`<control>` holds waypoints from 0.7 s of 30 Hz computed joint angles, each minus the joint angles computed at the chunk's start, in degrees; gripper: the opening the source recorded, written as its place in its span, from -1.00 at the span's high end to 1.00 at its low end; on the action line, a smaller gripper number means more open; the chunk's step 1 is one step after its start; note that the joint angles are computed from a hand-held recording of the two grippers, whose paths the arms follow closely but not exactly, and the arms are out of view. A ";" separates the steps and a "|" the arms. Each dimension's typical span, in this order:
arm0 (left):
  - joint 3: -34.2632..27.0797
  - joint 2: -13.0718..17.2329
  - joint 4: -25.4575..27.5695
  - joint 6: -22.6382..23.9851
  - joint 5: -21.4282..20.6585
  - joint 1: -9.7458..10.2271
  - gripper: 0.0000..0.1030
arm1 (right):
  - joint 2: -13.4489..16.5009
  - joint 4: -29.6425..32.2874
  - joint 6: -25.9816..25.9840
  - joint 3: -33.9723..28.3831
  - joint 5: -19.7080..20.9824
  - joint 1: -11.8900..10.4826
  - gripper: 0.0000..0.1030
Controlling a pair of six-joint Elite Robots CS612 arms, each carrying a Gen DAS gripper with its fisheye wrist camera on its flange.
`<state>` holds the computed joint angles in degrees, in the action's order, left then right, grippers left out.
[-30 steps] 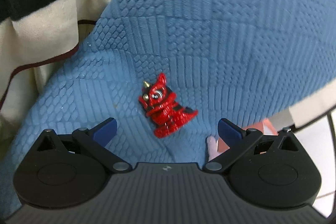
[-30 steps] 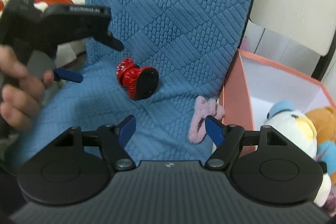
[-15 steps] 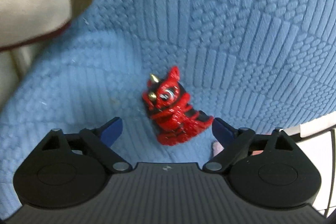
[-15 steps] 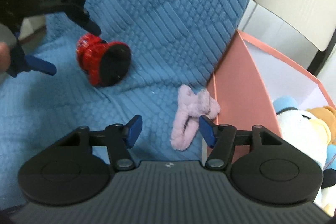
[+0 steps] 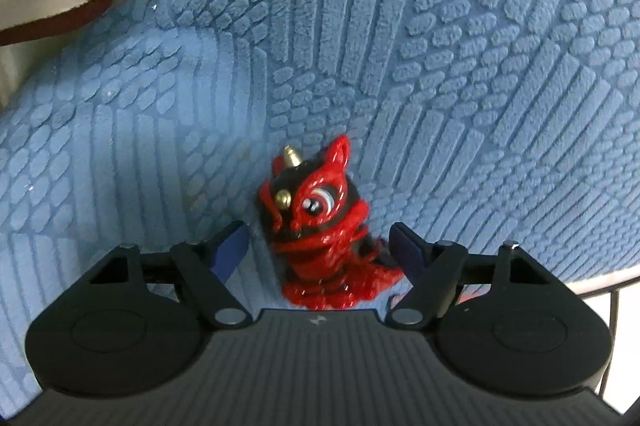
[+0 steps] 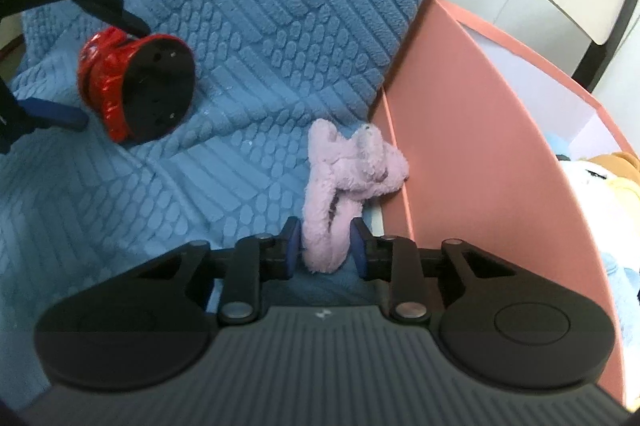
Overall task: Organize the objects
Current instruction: 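Grasp the red lion figurine with the left gripper while the right grasps the pink bunny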
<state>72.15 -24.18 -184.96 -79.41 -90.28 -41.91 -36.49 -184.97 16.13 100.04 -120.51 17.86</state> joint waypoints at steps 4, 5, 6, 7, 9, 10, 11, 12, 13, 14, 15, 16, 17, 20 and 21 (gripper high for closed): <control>-0.66 0.44 0.26 0.44 0.45 0.03 -0.24 | 0.18 1.65 1.64 -0.87 -1.07 0.15 0.44; -0.68 0.52 -0.14 1.16 0.68 0.00 -0.24 | 0.14 1.93 1.99 -0.95 -1.24 0.17 0.45; -0.58 0.40 0.12 1.93 1.30 -0.07 -0.24 | 0.14 1.98 2.31 -1.00 -1.12 0.11 0.46; -0.29 0.02 0.81 2.72 2.22 -0.20 -0.23 | 0.16 1.86 2.57 -1.01 -1.10 0.07 0.47; -0.12 -0.51 2.15 4.55 3.49 -0.50 -0.22 | 0.16 1.71 2.66 -0.97 -1.13 0.02 0.50; 0.02 -0.76 2.58 5.71 4.12 -0.69 -0.22 | 0.12 1.55 2.69 -0.86 -1.09 0.03 0.51; 0.23 -0.99 2.80 6.93 4.75 -0.89 -0.22 | 0.00 1.36 2.75 -0.65 -0.90 0.04 0.52; 0.44 -1.19 2.93 7.81 5.29 -1.09 -0.22 | -0.21 1.15 2.96 -0.34 -0.48 0.01 0.54; 0.70 -1.39 2.93 8.72 5.89 -1.34 -0.22 | -0.48 0.94 3.15 0.03 0.07 -0.06 0.55; 1.02 -1.62 2.87 9.55 6.56 -1.66 -0.22 | -0.77 0.46 3.20 0.47 0.77 -0.11 0.59; 1.48 -1.92 2.80 10.10 7.19 -1.96 -0.22 | -1.13 0.12 3.27 0.91 1.48 -0.13 0.75; 1.92 -2.26 2.80 10.69 7.65 -2.21 -0.21 | -1.57 -0.22 3.51 1.45 2.68 -0.27 0.76; 2.41 -2.59 2.76 11.23 8.02 -2.46 -0.21 | -1.95 -0.43 3.95 1.90 3.52 -0.41 0.76; 4.20 -3.85 2.99 12.76 8.94 -3.43 -0.19 | -3.18 -1.12 5.61 3.41 7.09 -0.97 0.76; 4.71 -4.26 3.40 13.22 9.40 -3.82 -0.19 | -3.47 -1.29 6.21 3.82 7.98 -1.08 0.76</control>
